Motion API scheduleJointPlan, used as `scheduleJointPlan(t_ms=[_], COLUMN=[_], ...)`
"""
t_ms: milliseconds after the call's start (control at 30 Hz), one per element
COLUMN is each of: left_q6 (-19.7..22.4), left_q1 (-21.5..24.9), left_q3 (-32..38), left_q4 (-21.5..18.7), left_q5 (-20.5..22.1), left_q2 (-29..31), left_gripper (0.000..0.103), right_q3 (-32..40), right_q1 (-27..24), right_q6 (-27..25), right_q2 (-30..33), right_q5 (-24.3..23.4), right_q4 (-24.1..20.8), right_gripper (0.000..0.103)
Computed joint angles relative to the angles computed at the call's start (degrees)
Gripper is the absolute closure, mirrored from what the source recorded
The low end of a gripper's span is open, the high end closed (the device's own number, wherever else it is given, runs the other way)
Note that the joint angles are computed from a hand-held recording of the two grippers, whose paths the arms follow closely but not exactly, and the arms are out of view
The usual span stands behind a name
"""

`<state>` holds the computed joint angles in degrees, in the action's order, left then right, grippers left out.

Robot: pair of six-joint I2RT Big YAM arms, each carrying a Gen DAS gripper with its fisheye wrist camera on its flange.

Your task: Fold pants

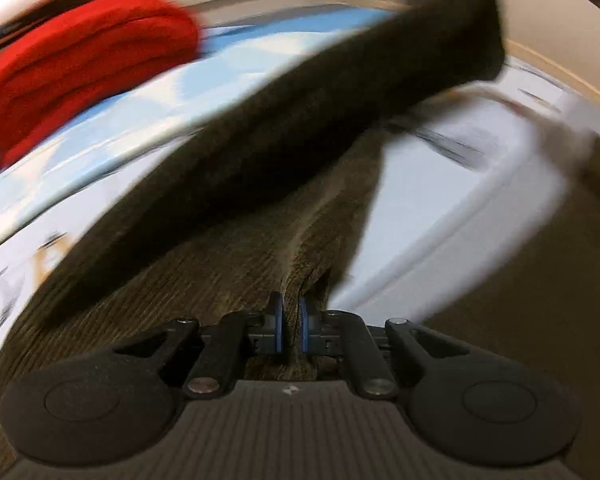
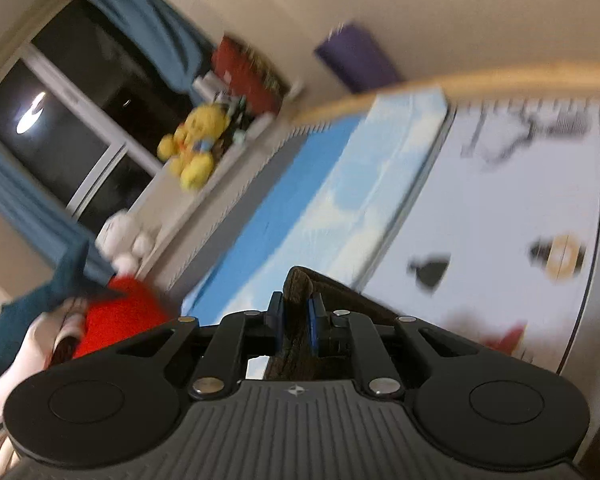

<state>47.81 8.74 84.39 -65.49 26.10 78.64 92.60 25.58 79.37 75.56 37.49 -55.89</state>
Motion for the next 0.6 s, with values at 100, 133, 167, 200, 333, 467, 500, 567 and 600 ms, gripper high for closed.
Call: scheduleJointPlan(t_ms=[100,133,167,200,333,467,500,567,600], left_q6=[10.6,13.1,14.8,16.2,16.2,9.8,6.0,-2.9,-6.7], left_q1=[1.6,2.0,2.4,3.0,5.3,8.1,8.7,10.1,10.7], left_q3=[2.6,3.7,4.5,5.6,10.3,13.9,14.2,13.1,12.4], left_q4=[-10.3,-13.6,-15.8,-18.0,-23.9,-22.3,-19.3,-10.1,-6.0], left_q5=[4.3,4.7,5.3,6.3,9.5,14.6,14.9,12.5,9.8], left_q2=[1.6,2.4,3.0,3.6,6.3,7.3,7.2,6.1,5.7], left_gripper=[0.092,0.091,0.089,0.088,0.065,0.059,0.056,0.044,0.042], right_q3=[4.3,2.8,0.7,-1.4,-11.7,-18.0,-19.8,-22.8,-24.6], right_q1=[-3.4,-4.6,-5.6,-6.4,-4.3,1.0,1.4,0.7,-0.1], right_q6=[-2.4,-4.3,-6.9,-9.3,-8.8,0.0,3.0,9.2,12.0], right_q2=[3.1,3.1,2.9,2.3,-3.7,-6.4,-6.9,-7.1,-7.4], right_q5=[-0.5,-1.7,-3.0,-5.1,-6.7,-3.2,-5.0,-10.4,-12.5], right_q4=[-3.9,-2.0,0.4,2.1,5.4,-3.5,-5.1,-6.5,-5.5], right_gripper=[0.087,0.081,0.081,0.081,0.067,0.053,0.053,0.052,0.052])
